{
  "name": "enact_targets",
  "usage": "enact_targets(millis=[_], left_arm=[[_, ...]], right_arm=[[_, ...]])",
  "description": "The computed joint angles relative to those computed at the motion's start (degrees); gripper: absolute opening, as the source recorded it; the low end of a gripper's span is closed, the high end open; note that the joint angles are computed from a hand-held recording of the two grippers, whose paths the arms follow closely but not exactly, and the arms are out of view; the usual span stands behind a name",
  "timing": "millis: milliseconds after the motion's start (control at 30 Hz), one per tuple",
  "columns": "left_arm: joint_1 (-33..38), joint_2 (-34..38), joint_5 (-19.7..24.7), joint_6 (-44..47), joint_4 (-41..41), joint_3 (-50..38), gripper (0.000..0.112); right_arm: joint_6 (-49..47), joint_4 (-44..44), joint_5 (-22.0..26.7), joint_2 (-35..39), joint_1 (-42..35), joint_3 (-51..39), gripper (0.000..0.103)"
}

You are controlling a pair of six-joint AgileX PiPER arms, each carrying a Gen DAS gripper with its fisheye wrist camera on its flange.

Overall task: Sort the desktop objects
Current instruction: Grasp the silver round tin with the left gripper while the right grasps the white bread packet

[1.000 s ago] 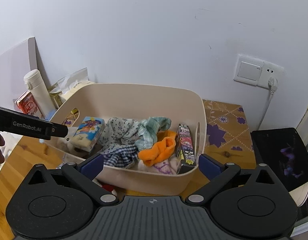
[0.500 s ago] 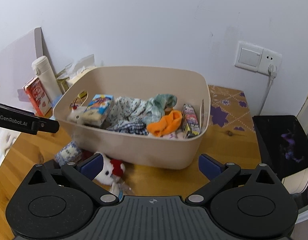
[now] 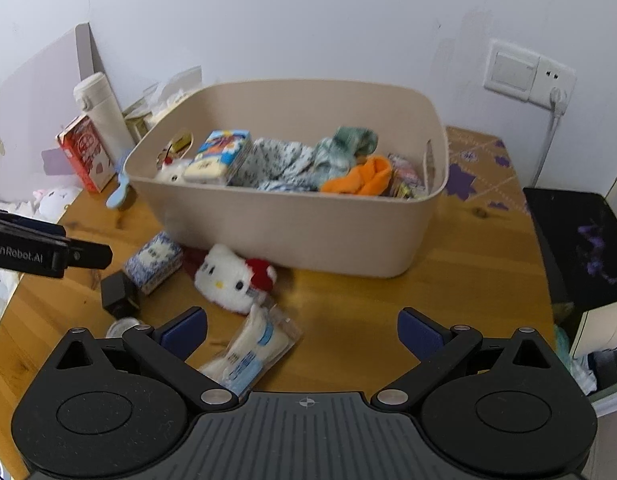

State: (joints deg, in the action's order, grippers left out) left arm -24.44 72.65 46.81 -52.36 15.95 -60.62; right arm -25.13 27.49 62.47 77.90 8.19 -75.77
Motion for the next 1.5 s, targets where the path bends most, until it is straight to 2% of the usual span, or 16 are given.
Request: enact_targets(millis=[400,633,933,1267,1500], left_arm=[[-3.09,-0.93,-3.51,-1.58,-3.14,8.54,0.078],[-4.41,-0.10,-5.92,-1.80,-4.74,11.04,0.078],[-5.18,0.90,-9.32,-3.16,-5.41,12.81,0.078],[-4.62,3.41,-11.04,-4.67,-5.01,13.08,0.078],[-5.12,5.45,-12.56,-6.90,-2.32,13.04,0.078]], right_arm=[[5.46,-4.07,-0.83,0.63,8.13,3.38,0.103],[9.98,-9.46,-2.03,2.33,11.78,3.70,0.103],[10.20,-12.90,-1.47,3.42,10.56,4.59,0.103],[7.78,-12.93,-1.25,3.99,8.55,6.51,0.103],[6.64,-12.23,-1.40,4.08,8.13,7.60,0.096]])
